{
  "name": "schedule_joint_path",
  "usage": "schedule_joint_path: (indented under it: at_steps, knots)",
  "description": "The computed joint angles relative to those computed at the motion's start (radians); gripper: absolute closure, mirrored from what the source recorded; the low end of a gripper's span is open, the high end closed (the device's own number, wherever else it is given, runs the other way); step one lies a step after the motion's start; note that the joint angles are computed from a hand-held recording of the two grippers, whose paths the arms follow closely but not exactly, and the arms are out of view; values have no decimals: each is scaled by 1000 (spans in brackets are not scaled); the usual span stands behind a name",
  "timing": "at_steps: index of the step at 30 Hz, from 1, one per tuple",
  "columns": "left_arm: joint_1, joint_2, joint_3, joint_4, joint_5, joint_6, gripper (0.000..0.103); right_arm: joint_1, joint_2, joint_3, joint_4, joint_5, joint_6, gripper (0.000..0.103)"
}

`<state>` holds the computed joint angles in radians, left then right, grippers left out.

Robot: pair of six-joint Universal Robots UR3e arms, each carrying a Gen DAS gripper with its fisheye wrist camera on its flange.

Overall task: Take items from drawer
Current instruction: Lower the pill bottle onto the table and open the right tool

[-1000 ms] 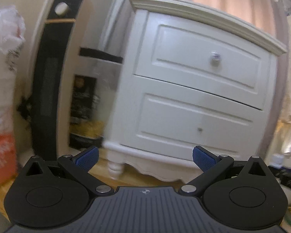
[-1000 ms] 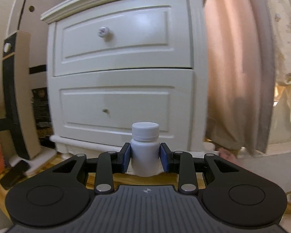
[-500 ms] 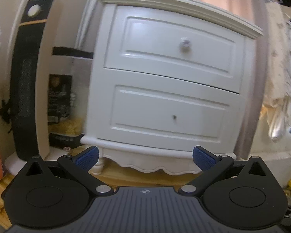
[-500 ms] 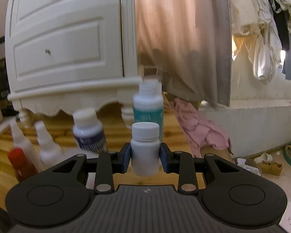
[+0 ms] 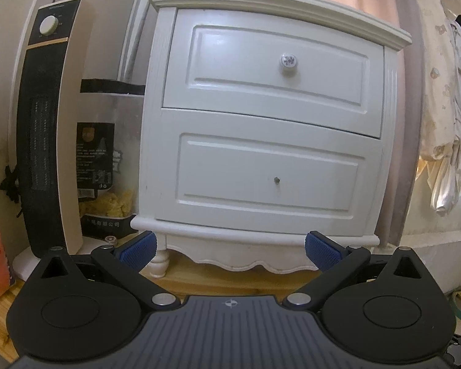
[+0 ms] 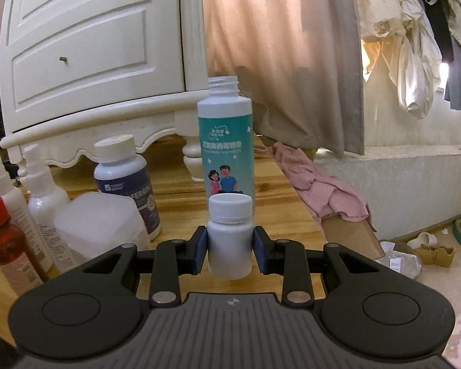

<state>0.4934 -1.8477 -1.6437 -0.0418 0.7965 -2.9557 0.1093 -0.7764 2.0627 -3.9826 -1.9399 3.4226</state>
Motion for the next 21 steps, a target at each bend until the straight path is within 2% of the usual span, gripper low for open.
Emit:
schedule_joint_path:
  at_steps: [12, 19, 21]
  knots:
    - [-3, 4, -13, -17, 16, 20, 0, 22, 113, -76, -53, -29, -24, 71]
    - [-6, 3, -10, -27, 22, 26, 0, 21, 115, -77, -52, -31, -16, 69]
    - [-7, -1, -8, -26, 21, 22, 0, 23, 115, -80, -50, -42, -18, 62]
